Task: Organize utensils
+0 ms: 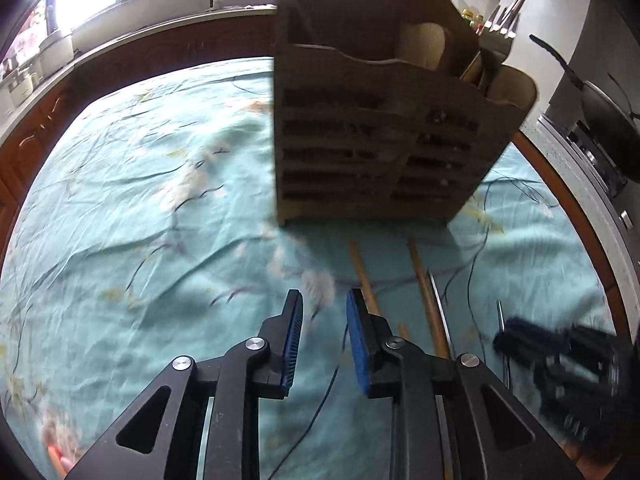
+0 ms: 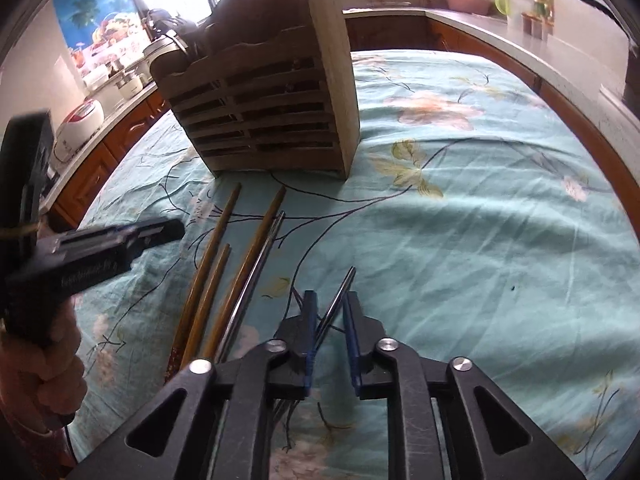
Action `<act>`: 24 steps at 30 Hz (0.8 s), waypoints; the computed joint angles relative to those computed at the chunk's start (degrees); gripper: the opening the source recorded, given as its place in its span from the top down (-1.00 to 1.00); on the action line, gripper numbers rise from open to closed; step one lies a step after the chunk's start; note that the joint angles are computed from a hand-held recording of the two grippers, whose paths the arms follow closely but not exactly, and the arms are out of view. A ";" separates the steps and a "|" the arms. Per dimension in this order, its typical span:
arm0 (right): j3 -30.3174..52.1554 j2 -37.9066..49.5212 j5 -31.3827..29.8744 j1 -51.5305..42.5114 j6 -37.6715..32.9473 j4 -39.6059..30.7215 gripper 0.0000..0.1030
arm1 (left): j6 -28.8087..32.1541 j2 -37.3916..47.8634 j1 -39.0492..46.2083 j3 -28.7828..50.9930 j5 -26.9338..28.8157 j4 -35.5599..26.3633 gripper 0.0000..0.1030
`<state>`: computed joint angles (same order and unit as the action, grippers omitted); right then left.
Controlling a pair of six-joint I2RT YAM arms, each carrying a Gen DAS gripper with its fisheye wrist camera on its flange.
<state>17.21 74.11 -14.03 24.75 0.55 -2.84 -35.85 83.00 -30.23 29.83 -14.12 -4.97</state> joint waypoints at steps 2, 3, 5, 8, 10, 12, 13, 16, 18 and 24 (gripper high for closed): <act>-0.20 0.35 0.03 0.17 0.53 0.90 0.64 | 1.11 4.10 0.76 2.74 1.22 0.86 0.55; -0.09 0.74 0.37 0.50 0.57 1.24 0.64 | 1.64 6.61 1.01 4.46 1.29 0.87 0.55; 0.08 1.36 0.95 1.07 0.42 1.81 0.65 | 2.92 8.94 0.37 6.15 -0.28 1.42 0.54; 0.45 1.48 2.98 2.73 -1.12 1.48 0.69 | 4.35 10.47 -1.70 7.14 -2.84 0.43 0.78; 0.82 1.59 3.05 2.72 -2.69 0.73 0.73 | 4.84 9.47 -3.89 5.25 -5.04 1.17 0.79; 1.17 1.92 2.42 1.74 -4.61 0.21 0.77 | 4.85 7.25 -5.26 2.58 -5.06 1.79 0.80; 1.27 2.06 1.53 1.01 -5.57 -0.01 0.77 | 4.64 6.10 -5.69 1.45 -4.83 1.71 0.82; 1.38 1.70 0.94 0.28 -7.38 -1.03 0.78 | 3.74 2.35 -6.63 -1.58 -3.31 0.66 0.85; 1.28 0.97 1.69 0.69 -8.75 -1.82 0.78 | 2.73 -0.70 -7.24 -3.40 -2.82 -0.80 0.85; 1.91 0.43 -2.18 -3.12 -10.86 -4.62 0.71 | 0.12 -7.86 -5.22 -5.65 -1.47 -4.19 0.27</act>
